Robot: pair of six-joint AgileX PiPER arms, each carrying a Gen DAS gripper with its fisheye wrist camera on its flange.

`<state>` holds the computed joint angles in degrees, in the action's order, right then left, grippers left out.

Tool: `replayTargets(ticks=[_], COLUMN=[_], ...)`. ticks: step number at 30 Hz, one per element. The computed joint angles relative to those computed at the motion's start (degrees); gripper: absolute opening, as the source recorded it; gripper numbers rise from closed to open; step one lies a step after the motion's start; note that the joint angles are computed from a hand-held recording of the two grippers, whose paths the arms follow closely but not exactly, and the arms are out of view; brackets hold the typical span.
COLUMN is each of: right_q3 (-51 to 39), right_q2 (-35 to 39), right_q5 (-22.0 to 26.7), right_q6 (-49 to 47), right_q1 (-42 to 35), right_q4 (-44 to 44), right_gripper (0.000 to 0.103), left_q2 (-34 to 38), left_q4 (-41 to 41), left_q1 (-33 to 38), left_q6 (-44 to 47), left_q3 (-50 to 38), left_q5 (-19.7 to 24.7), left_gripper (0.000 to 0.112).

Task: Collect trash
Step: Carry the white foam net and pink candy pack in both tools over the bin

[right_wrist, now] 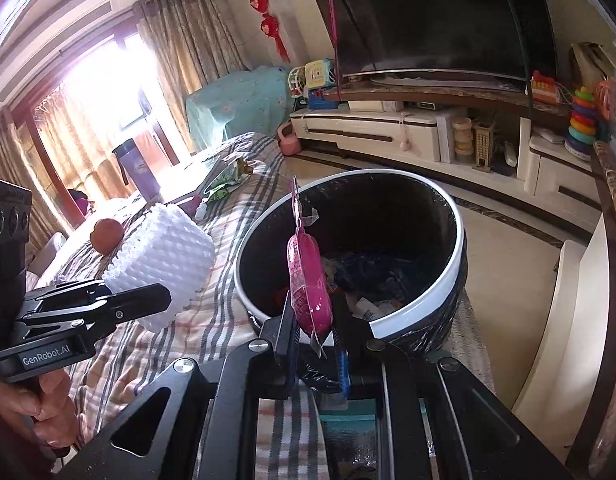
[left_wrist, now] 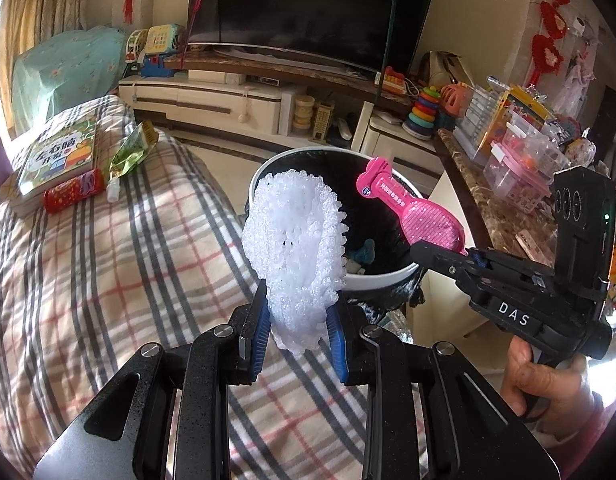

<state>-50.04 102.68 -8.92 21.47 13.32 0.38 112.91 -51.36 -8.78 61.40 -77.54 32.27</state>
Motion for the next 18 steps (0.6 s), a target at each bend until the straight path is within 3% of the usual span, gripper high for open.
replayTargets(ticks=[9, 18], right_q3=[-1.71, -4.20], right_q2=[0.49, 1.75], right_q5=[1.58, 3.75], right_q6=[-6.43, -4.09], right_q1=[-0.68, -2.07], right_q4=[5.83, 2.90], right_gripper=[0.015, 0.015], left_q2=[1.44, 4.66], left_q4=[2.18, 6.48], left_q1=[-1.90, -3.53], left_q6=[-3.02, -7.86], left_q3=[-3.75, -8.53], left_q5=[0.08, 0.02], left_gripper=[0.024, 0.024])
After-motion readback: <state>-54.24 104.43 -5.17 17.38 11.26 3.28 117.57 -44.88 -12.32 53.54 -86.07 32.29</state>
